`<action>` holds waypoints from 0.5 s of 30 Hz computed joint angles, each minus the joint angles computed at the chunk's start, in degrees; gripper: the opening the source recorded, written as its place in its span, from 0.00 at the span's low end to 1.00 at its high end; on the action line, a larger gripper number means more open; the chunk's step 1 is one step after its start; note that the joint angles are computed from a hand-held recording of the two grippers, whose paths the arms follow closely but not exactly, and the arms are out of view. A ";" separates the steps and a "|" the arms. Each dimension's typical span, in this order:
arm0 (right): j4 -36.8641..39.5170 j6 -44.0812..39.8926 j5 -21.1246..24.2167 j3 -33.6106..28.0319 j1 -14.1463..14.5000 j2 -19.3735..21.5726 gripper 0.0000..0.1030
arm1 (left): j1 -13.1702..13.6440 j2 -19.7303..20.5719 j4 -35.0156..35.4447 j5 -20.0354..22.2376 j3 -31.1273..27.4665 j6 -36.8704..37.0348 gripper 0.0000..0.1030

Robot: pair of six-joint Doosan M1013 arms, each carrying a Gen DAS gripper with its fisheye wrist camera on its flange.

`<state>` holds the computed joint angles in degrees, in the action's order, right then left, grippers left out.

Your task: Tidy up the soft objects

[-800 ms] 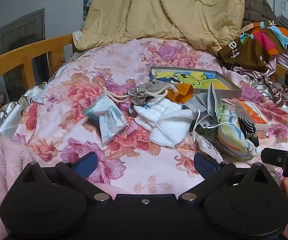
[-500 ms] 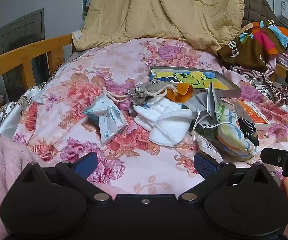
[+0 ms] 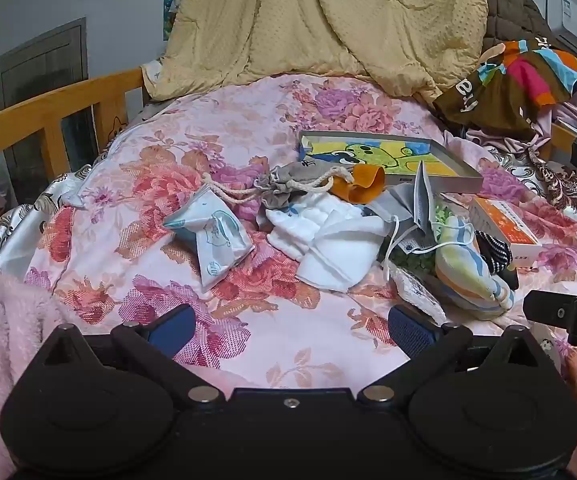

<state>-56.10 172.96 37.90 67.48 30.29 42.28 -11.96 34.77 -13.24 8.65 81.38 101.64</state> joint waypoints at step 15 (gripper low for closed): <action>0.10 0.14 -0.12 0.10 -0.01 -0.08 1.00 | 0.00 -0.03 1.16 0.11 0.00 -0.95 0.99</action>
<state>-56.00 173.10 37.77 67.58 30.27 42.20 -11.96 34.74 -12.08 8.76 81.38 100.69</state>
